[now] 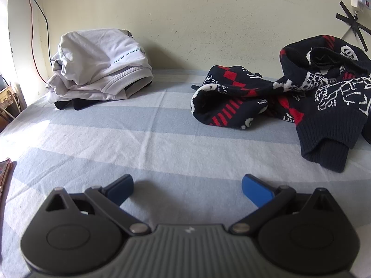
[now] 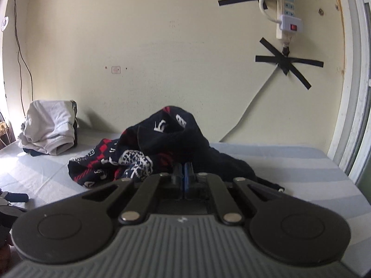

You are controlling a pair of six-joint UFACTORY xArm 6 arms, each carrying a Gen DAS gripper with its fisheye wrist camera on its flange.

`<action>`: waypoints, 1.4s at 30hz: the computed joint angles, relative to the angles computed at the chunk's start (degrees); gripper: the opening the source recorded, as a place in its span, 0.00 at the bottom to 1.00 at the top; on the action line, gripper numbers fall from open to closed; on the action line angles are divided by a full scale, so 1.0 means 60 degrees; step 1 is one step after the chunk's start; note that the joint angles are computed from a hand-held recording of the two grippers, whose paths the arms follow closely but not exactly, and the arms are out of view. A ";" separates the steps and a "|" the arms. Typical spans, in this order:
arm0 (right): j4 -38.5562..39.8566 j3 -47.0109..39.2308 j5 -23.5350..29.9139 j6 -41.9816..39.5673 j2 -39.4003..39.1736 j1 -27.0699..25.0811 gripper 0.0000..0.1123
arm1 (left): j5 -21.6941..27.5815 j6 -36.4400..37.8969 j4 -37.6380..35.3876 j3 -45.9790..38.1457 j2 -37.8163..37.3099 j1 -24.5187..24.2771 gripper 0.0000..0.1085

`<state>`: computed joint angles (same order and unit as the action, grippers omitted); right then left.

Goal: Fold small clothes

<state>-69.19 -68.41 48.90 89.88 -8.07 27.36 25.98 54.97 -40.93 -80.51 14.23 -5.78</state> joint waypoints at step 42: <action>0.0637 0.0280 0.0362 0.0028 0.0307 -0.0153 0.08 | -0.0014 0.0054 -0.0056 0.0013 0.0003 -0.0004 0.95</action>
